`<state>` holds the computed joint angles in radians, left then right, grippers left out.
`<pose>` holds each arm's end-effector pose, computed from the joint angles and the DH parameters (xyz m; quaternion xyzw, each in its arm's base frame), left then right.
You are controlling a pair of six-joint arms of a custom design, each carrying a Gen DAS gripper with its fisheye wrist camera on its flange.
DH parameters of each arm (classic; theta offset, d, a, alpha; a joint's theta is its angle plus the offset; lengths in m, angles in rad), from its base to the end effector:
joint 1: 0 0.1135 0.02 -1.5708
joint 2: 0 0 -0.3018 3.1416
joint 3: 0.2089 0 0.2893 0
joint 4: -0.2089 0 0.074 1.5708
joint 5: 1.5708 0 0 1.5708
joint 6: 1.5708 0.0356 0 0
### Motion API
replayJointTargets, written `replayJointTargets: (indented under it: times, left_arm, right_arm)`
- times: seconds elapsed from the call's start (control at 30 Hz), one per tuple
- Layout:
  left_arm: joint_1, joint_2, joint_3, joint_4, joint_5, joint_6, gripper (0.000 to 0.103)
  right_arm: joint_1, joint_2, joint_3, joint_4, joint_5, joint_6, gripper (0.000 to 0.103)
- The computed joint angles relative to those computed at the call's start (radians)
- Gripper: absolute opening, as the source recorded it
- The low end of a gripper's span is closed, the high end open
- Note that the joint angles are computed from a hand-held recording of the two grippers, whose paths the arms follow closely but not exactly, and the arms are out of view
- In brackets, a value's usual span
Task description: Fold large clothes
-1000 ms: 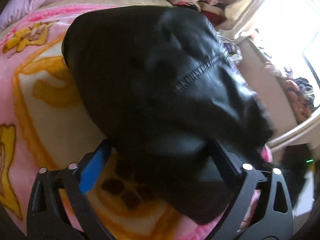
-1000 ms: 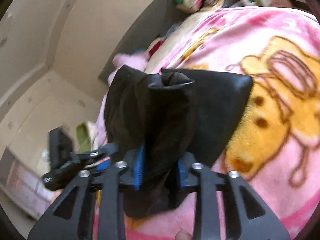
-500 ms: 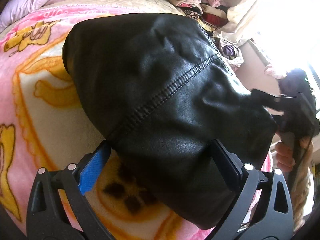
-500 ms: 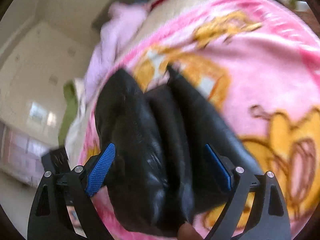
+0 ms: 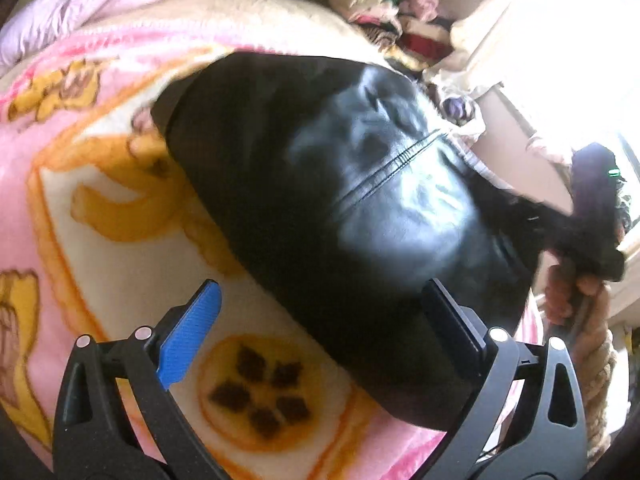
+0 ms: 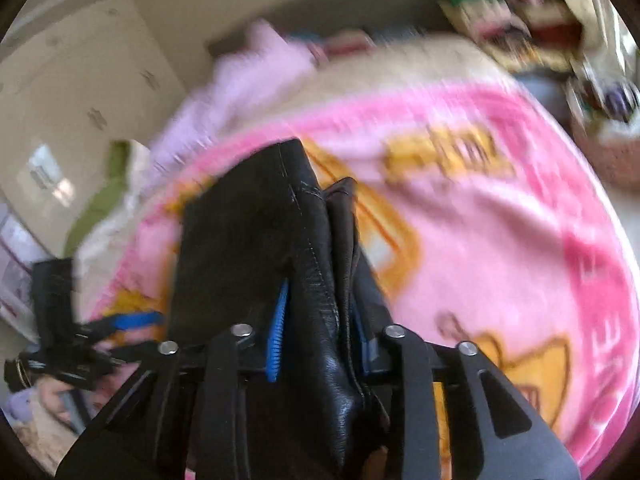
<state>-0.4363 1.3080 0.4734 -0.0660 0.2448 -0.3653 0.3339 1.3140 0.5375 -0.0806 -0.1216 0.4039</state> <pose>0.2171 -0.1107 0.1504 0.0734 0.9353 -0.2335 0.2555 0.2431 0.0889 0.1672 0.0115 0.9354 0.1788 0.3047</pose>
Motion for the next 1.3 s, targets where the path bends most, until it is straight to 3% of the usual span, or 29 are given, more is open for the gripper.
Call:
replayJointTargets:
  times: [0.07, 0.1, 0.17, 0.2, 0.33, 0.47, 0.5, 0.57, 0.7, 0.83, 0.93, 1.0, 1.17, 1.3]
  left_arm:
    - [-0.008, 0.034, -0.02, 0.051, 0.014, -0.024, 0.094]
    - [-0.01, 0.037, -0.027, 0.062, 0.015, -0.028, 0.095]
    - [-0.002, 0.029, -0.029, 0.058, 0.023, -0.027, 0.095]
    - [0.003, 0.021, -0.027, 0.046, 0.024, -0.022, 0.095]
    - [0.012, 0.028, -0.015, 0.03, 0.038, -0.019, 0.095]
    - [0.033, 0.087, 0.007, 0.064, 0.08, -0.031, 0.095]
    - [0.042, 0.105, 0.013, 0.07, 0.099, -0.027, 0.095]
    - [0.057, 0.13, 0.027, 0.071, 0.125, -0.017, 0.095]
    - [0.098, 0.147, 0.054, 0.05, 0.139, 0.038, 0.095]
    - [0.144, 0.149, 0.089, 0.019, 0.065, 0.094, 0.095]
    - [0.155, 0.115, 0.098, -0.009, 0.002, 0.145, 0.093]
    - [0.142, 0.05, 0.077, -0.024, -0.036, 0.178, 0.093]
    - [0.103, -0.1, 0.015, -0.066, -0.118, 0.23, 0.093]
    - [0.051, -0.162, -0.001, -0.091, -0.162, 0.231, 0.094]
  right_arm:
    - [-0.01, 0.037, -0.05, 0.088, -0.001, -0.004, 0.054]
    - [-0.037, 0.014, -0.087, 0.125, -0.036, 0.01, 0.059]
    - [-0.103, -0.022, -0.114, 0.132, -0.146, 0.015, 0.083]
    - [-0.13, -0.047, -0.125, 0.128, -0.188, 0.001, 0.085]
    - [-0.2, -0.068, -0.125, 0.078, -0.315, -0.031, 0.086]
    - [-0.241, 0.093, -0.104, 0.121, -0.463, -0.008, 0.084]
    - [-0.252, 0.14, -0.103, 0.15, -0.5, 0.014, 0.082]
    - [-0.252, 0.21, -0.124, 0.247, -0.56, 0.085, 0.068]
    - [-0.146, 0.128, -0.192, 0.336, -0.465, 0.274, 0.061]
    - [0.089, 0.038, -0.26, 0.435, -0.238, 0.525, 0.062]
    - [0.357, 0.012, -0.266, 0.472, 0.045, 0.739, 0.062]
    - [0.488, 0.03, -0.246, 0.483, 0.16, 0.81, 0.062]
    - [0.636, 0.036, -0.175, 0.36, 0.338, 0.831, 0.065]
    - [0.601, -0.008, -0.206, 0.344, 0.293, 0.819, 0.069]
